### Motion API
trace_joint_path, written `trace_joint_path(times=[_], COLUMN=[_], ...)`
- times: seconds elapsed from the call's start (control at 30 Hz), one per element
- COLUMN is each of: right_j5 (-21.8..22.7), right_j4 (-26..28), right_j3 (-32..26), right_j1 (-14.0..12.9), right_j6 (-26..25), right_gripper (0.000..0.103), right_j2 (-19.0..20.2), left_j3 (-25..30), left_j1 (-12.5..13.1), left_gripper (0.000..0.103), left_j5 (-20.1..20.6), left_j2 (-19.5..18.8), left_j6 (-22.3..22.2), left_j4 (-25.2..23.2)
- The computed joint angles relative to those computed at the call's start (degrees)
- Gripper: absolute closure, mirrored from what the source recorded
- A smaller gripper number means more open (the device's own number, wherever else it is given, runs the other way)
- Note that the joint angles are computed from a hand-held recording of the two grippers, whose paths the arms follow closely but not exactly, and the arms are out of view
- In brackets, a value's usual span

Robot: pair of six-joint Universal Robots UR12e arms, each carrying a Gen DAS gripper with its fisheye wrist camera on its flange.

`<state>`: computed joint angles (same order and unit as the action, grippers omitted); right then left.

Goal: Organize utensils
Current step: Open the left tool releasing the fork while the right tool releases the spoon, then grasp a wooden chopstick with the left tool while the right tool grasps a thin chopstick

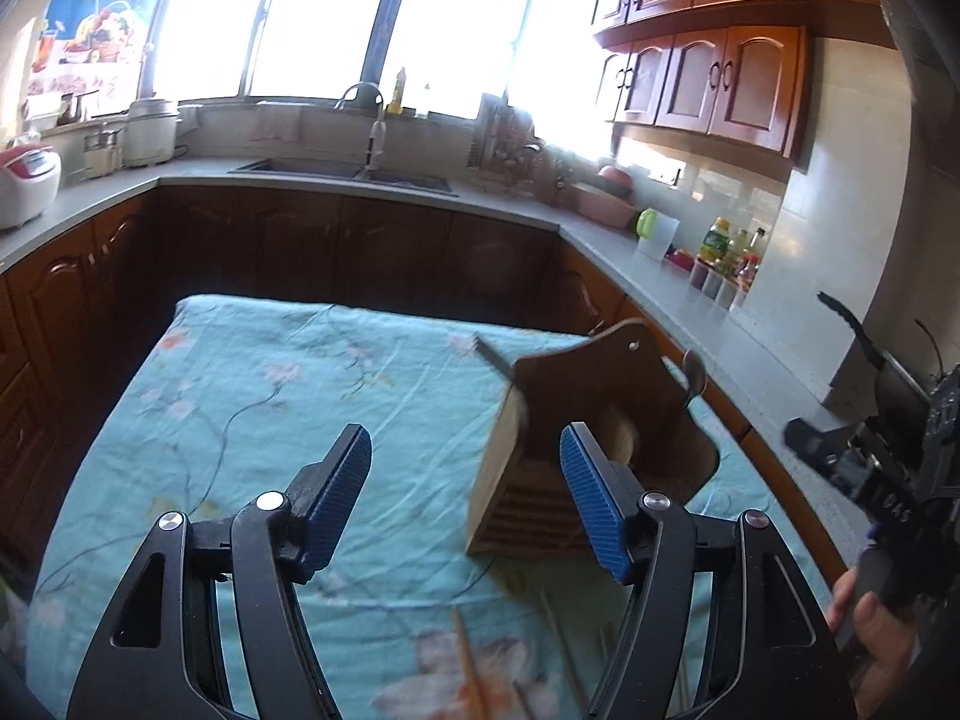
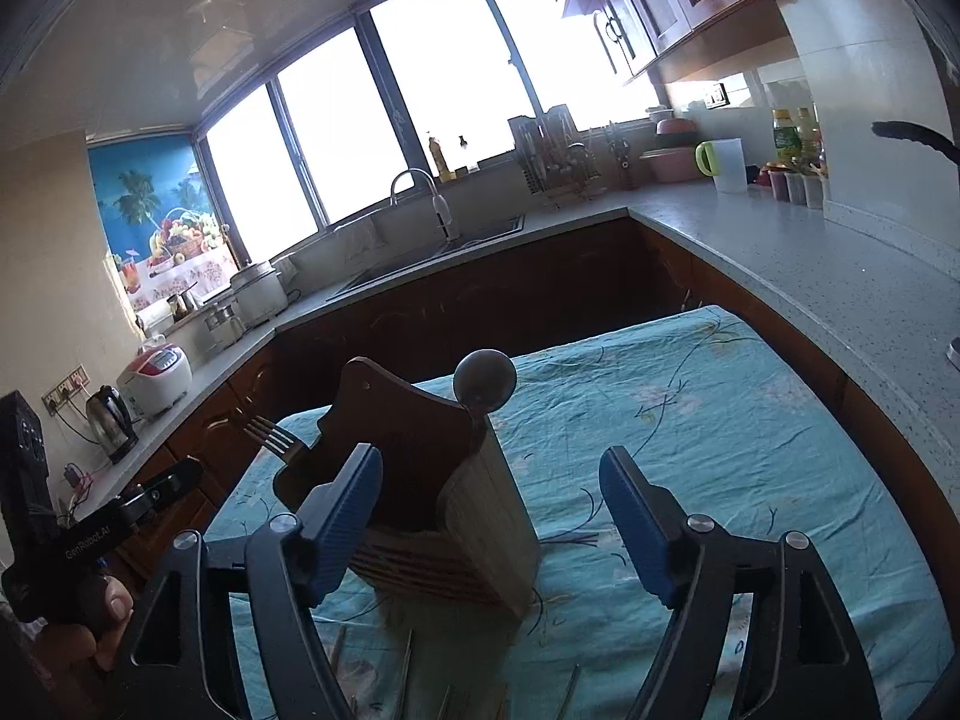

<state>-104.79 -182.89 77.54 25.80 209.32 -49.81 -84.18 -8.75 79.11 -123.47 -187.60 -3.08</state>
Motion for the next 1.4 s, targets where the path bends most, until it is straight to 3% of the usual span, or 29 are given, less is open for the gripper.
trace_joint_path(times=[0.2, 0.63, 1.07, 1.4], right_j5=[-1.3, -2.02, -1.04, -0.19], right_j4=[-2.07, -1.58, 1.16, 5.32], right_j3=[4.78, 12.46, 13.67, 11.28], right_j1=[0.76, 2.62, 3.57, 3.35], right_j6=[1.5, 7.11, 9.09, 8.56], right_gripper=[0.018, 0.018, 0.018, 0.018], right_j2=[-2.67, -5.81, -5.65, -4.41], left_j3=[-5.19, -12.7, -14.17, -10.95], left_j1=[0.96, 1.37, 0.82, -0.15], left_gripper=[0.034, 0.034, 0.034, 0.034], left_j5=[-0.1, -0.96, -0.49, 1.09], left_j2=[2.84, 6.22, 6.56, 5.05], left_j6=[-0.97, -1.97, -1.05, 0.75], left_j4=[-0.79, -3.25, -6.75, -12.58])
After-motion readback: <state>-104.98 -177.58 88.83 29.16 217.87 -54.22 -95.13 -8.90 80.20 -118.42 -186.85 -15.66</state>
